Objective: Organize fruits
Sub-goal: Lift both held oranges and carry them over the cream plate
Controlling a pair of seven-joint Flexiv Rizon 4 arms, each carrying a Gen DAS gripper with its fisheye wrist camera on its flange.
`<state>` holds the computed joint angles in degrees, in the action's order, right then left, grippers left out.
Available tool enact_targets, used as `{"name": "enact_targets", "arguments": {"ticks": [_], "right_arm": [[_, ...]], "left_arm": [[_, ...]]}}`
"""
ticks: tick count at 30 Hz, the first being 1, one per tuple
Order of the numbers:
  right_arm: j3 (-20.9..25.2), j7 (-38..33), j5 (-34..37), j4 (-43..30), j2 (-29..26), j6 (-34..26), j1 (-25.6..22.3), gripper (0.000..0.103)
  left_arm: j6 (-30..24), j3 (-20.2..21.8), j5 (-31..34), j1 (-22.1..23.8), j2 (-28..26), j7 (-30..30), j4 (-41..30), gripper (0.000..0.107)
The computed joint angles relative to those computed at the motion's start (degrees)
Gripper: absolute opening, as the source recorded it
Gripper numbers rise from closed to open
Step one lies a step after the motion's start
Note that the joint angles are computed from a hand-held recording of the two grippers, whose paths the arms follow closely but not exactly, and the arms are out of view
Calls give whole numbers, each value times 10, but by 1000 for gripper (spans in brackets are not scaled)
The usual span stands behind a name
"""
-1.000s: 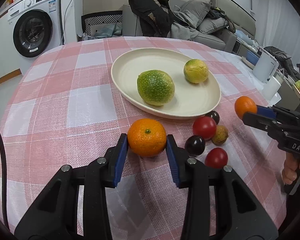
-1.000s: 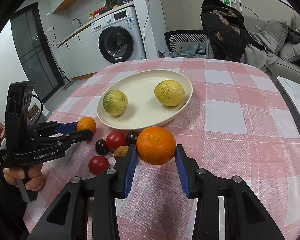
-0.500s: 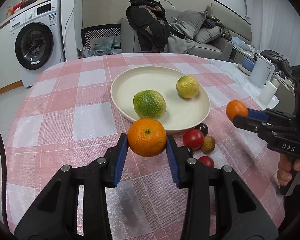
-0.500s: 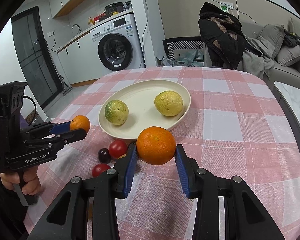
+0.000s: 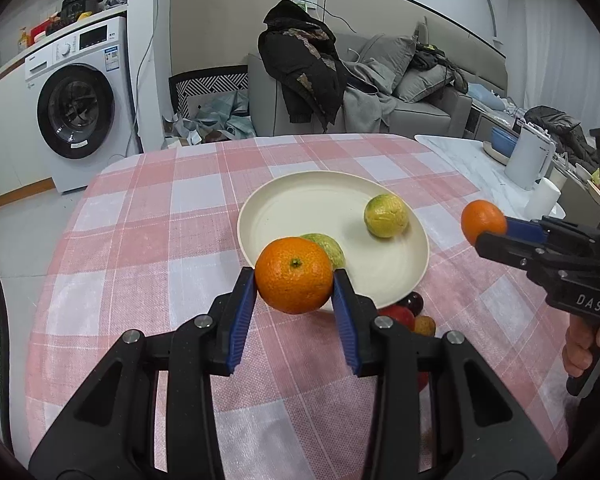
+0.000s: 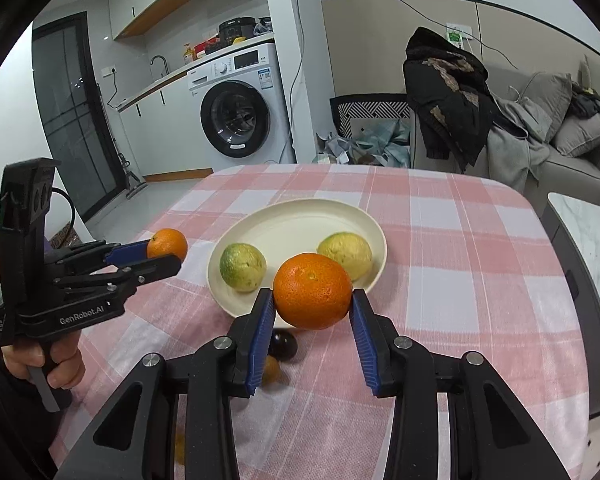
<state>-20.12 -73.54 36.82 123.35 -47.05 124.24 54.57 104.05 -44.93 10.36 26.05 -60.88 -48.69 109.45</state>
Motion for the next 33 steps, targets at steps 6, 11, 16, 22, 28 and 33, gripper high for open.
{"name": "enact_targets", "arguments": {"ticks": [6,11,16,22,28,33], "right_arm": [[-10,-7,-11,-8,6,-12,-1,39],[4,1,-29,-20,4,-11,-27,39],[17,10,-52,-31,3,-20,-54,39],[33,24,-81,-41,-4,-29,-82,39],[45,43,-111,-55,-20,-37,-103,39],[43,57,-129,-66,-35,-51,-106,39]], "left_arm": [[-2,3,-6,-14,-1,-1,-18,35],[2,18,-16,-34,1,-11,-40,35],[-12,33,-31,-57,0,-16,-71,35],[-36,64,-59,-103,-10,-6,-120,35],[-61,82,-97,-135,-26,7,-161,35],[-72,92,-120,-152,-36,20,-183,35]]}}
